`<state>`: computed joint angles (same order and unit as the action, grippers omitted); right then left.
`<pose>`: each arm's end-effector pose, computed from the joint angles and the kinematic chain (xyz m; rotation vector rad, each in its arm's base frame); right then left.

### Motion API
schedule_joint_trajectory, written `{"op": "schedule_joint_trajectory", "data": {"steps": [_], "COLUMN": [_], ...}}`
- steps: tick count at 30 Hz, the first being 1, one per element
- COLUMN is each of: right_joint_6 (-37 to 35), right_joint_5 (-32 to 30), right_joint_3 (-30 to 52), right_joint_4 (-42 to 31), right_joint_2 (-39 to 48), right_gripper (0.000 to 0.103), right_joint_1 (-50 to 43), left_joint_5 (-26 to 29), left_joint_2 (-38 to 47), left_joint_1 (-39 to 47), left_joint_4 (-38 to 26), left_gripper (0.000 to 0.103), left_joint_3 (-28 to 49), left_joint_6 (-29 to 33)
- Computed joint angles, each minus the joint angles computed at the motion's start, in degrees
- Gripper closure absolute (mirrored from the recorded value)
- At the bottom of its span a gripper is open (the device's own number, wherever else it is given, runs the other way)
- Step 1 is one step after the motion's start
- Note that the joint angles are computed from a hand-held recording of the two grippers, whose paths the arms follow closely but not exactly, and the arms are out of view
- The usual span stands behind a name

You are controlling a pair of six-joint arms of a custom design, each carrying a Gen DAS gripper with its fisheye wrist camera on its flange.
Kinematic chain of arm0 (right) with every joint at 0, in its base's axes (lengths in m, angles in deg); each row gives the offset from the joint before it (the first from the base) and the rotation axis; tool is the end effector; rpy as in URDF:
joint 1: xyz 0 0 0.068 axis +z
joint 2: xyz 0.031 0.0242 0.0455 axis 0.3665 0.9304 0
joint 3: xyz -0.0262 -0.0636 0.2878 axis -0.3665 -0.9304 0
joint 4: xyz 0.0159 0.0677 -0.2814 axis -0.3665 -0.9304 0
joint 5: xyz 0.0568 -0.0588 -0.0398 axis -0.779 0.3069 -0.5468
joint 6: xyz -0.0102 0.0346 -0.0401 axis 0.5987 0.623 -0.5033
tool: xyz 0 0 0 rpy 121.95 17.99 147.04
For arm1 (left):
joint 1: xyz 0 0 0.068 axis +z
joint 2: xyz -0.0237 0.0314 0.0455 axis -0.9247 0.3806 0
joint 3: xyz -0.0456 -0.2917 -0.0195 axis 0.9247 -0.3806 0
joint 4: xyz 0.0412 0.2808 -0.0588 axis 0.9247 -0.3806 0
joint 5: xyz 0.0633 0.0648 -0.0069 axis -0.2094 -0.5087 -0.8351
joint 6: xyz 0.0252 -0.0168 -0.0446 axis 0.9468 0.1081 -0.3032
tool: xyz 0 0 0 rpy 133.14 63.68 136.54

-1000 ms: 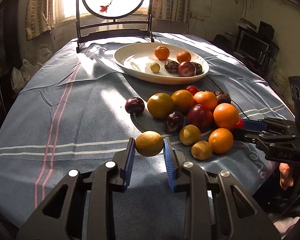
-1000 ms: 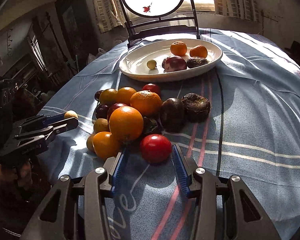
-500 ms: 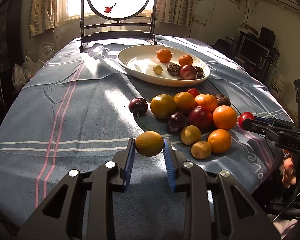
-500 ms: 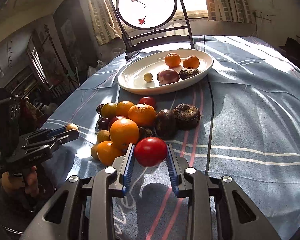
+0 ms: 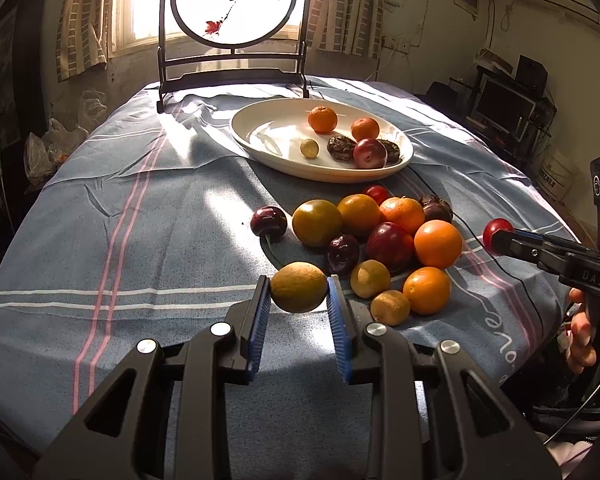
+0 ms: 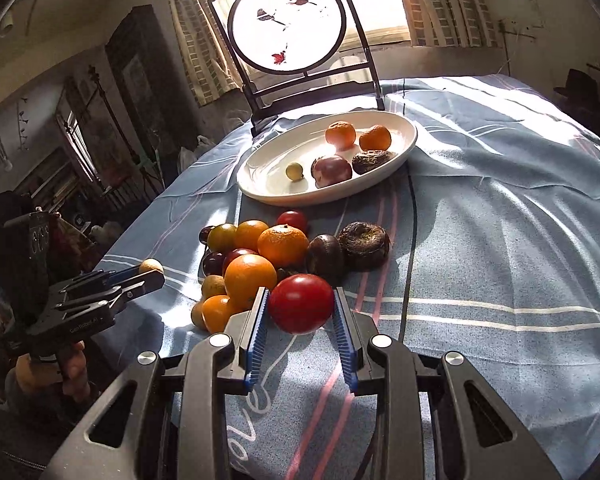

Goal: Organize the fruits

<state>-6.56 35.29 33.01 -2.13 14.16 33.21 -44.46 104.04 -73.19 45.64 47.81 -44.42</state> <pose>0.2459 0.0620 0.0537 -0.1652 2.2885 0.5664 0.2512 -0.0321 0.0597 0.3030 2.3113 -0.2582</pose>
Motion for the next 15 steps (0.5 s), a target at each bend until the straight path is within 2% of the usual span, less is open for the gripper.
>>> {"op": "schedule_joint_trajectory", "data": {"steps": [15], "right_joint_6": [0.40], "right_joint_5": [-2.18], "right_joint_3": [-0.63], "right_joint_4": [0.74], "right_joint_2": [-0.95], "right_gripper": [0.071], "right_joint_1": [-1.52], "left_joint_5": [-0.70], "left_joint_2": [-1.72], "left_joint_1": [-1.45], "left_joint_4": [0.66], "left_gripper": [0.075], "left_joint_3": [-0.90], "left_joint_6": [-0.34]}}
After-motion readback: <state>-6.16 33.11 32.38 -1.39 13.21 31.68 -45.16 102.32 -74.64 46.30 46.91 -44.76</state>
